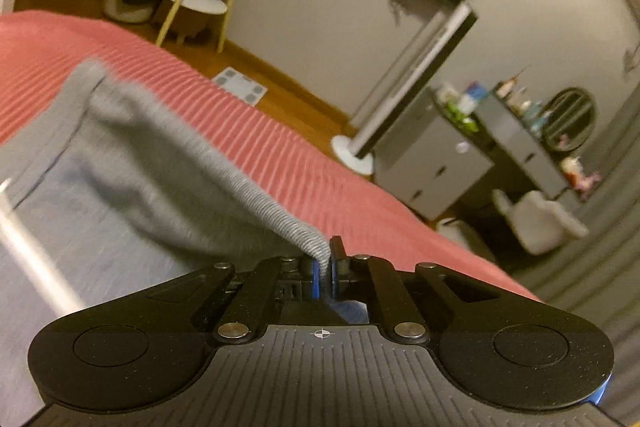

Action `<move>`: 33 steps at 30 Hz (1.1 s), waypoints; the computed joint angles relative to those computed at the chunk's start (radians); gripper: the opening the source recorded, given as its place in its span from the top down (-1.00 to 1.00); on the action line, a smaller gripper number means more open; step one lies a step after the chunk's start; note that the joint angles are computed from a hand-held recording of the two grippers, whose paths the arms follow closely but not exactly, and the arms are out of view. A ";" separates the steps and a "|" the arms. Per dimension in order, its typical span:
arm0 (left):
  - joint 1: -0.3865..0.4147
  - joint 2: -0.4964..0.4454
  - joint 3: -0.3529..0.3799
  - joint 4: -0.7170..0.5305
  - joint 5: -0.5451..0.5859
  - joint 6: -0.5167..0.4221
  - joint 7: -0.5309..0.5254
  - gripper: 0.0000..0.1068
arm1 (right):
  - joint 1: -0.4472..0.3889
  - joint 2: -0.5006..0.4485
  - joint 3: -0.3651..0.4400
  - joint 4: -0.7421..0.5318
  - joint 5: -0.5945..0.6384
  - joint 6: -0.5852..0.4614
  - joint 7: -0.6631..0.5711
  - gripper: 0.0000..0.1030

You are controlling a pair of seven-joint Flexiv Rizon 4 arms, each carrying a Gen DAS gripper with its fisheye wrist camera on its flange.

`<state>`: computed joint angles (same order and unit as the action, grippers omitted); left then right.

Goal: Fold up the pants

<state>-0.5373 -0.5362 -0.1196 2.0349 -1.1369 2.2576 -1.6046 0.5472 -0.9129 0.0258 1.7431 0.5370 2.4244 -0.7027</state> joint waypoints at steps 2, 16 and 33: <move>-0.068 0.044 -0.017 0.079 -0.043 0.072 -0.010 0.87 | -0.020 0.046 0.017 0.068 -0.017 0.023 0.007 0.89; -0.186 0.017 -0.061 0.266 -0.247 0.128 -0.387 -0.03 | 0.113 0.209 -0.091 0.344 0.111 -0.288 -0.112 0.80; -0.021 0.163 0.056 0.512 0.182 0.099 -0.688 0.77 | 0.353 0.257 -0.365 0.401 0.081 -0.279 -0.154 0.90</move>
<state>-0.5581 -0.3730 -0.0640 2.5472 -0.9550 2.3561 -2.2923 0.9005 -0.6561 -0.3392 2.1436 0.6176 2.1451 -0.8563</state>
